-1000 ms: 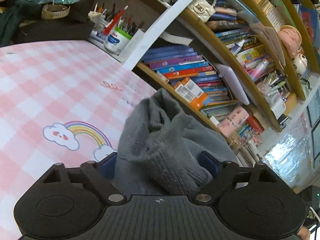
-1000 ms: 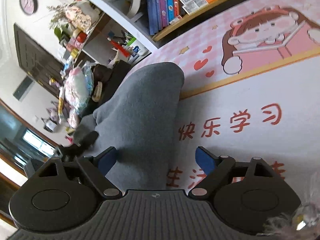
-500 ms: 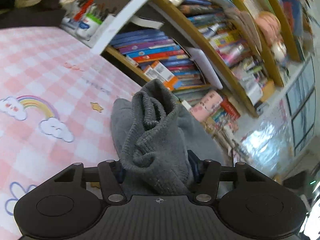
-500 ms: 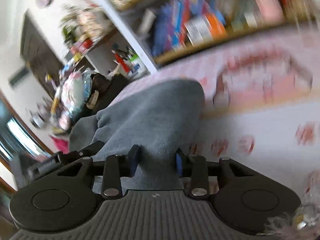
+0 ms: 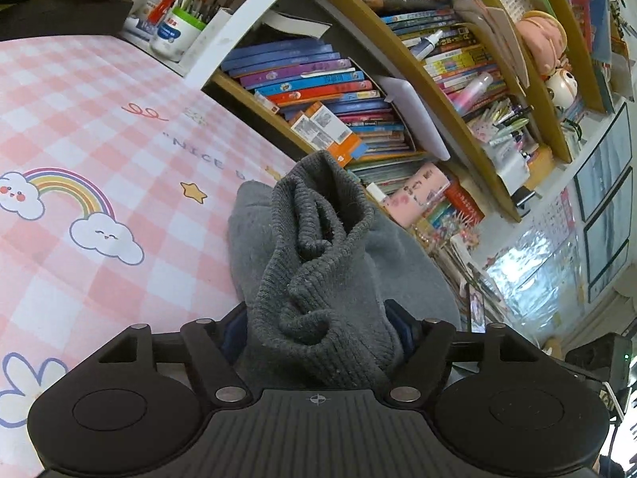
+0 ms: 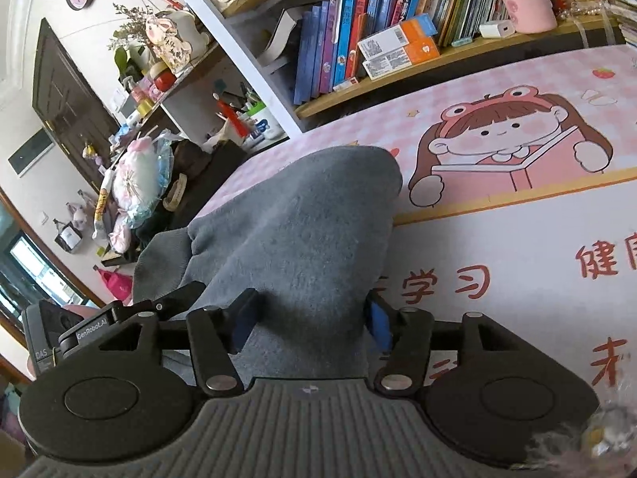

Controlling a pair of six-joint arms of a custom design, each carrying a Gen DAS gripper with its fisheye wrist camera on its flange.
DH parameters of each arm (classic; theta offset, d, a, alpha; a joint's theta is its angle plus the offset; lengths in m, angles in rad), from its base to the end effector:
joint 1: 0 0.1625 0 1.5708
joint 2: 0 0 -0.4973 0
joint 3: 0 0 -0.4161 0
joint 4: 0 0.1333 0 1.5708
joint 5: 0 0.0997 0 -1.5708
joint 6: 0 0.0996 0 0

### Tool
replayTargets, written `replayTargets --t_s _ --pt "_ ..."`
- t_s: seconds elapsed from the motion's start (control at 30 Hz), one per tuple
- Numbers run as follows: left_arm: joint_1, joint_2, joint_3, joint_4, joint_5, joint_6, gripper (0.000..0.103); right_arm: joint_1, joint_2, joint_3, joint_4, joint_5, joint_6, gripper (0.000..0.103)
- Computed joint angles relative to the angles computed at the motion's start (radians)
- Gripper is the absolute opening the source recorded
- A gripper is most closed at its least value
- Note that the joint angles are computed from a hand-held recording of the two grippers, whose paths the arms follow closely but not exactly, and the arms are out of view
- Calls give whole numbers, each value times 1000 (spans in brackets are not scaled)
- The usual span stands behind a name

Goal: Fold clothes

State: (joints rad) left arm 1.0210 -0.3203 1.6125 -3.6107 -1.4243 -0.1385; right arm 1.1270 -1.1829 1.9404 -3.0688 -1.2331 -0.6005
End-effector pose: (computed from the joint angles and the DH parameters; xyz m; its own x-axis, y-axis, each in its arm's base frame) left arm -0.2536 -0.6967 -0.0854 -0.9397 0.3418 -0.0121 0.2559 0.6789 -0.6882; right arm -0.1192 -0.6380 0.3348 -0.9613 -0.2090 0.1795 -0.2742 0.6649 -0.6948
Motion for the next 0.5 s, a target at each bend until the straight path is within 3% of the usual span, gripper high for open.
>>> replayTargets --t_s 0.3,0.5 --pt "0 2 -10 15 3 2 73 -5 9 -22 42 12 20 57" --pt "5 7 -11 0 -26 2 58 -24 13 -72 187 69 103 56"
